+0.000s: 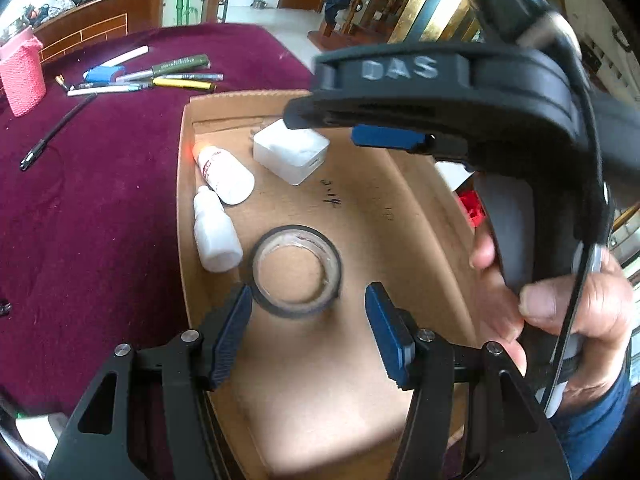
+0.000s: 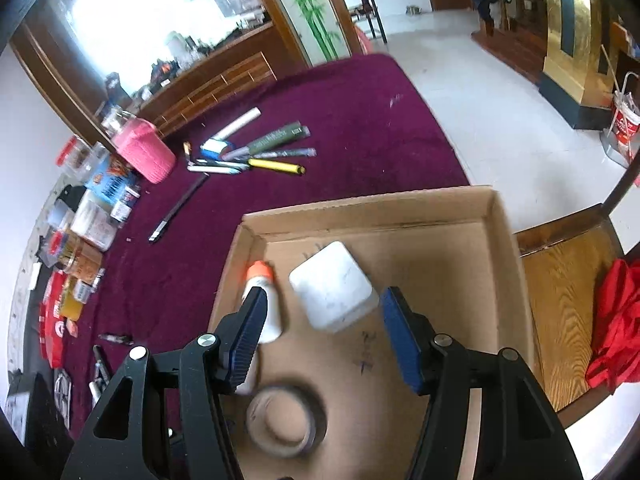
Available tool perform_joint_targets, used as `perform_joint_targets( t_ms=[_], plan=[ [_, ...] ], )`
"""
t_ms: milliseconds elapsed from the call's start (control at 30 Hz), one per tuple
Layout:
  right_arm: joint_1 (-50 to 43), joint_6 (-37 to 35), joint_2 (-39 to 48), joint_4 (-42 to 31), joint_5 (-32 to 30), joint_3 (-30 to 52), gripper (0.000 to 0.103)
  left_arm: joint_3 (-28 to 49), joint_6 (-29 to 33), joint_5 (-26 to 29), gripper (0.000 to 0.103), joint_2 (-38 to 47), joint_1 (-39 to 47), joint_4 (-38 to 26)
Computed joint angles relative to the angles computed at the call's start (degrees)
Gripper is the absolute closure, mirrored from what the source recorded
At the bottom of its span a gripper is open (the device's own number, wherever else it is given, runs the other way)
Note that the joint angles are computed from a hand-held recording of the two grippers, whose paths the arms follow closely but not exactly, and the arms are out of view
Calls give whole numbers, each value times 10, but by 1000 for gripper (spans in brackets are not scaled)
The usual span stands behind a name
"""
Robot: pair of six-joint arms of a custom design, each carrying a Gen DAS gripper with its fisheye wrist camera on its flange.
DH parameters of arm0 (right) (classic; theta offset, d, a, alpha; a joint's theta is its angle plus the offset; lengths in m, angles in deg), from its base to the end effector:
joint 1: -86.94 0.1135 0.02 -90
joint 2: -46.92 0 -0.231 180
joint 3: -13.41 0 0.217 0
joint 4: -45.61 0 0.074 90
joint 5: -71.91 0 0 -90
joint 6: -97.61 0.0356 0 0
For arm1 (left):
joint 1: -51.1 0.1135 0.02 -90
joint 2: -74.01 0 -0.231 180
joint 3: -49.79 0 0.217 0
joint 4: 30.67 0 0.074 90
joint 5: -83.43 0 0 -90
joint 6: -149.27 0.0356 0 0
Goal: Organize rigid objects
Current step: 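Open right tool to drop charger while left tool releases tape roll, then move both tools back toward the markers on the table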
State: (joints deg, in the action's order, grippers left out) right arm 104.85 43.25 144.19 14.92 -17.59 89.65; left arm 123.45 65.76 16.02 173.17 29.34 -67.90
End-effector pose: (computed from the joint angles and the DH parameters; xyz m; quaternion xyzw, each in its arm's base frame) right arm 0.3043 0.0980 0.1787 0.1470 0.9332 0.1440 0.2946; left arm 0.2750 -0.1245 0.1531 0.2773 0.9129 -0.2194 0.2038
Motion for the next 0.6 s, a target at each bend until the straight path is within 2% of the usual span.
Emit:
perform_joint_targets(
  t_ms=[167,267,400,433,533,600],
  plan=[
    [55,57,-124,10,42,-84,48,-56,32,28,45,-93,39,-39],
    [135,104,-194,21,99,-127,48,-89,83,57,45,-158,89,-78],
    [265,169,-226,35,195,-147,45,-126,194,104,45,-244,201,-155],
    [307,184,-221,42,225,-146,44,-130,238,123,45,-256,246,-183],
    [392,212,-181,56,276,-129,44,-119,382,159,45,-244,376,-262],
    [433,217,-140,75,284,-112,44,-98,479,177,45,-219,468,-314]
  ],
)
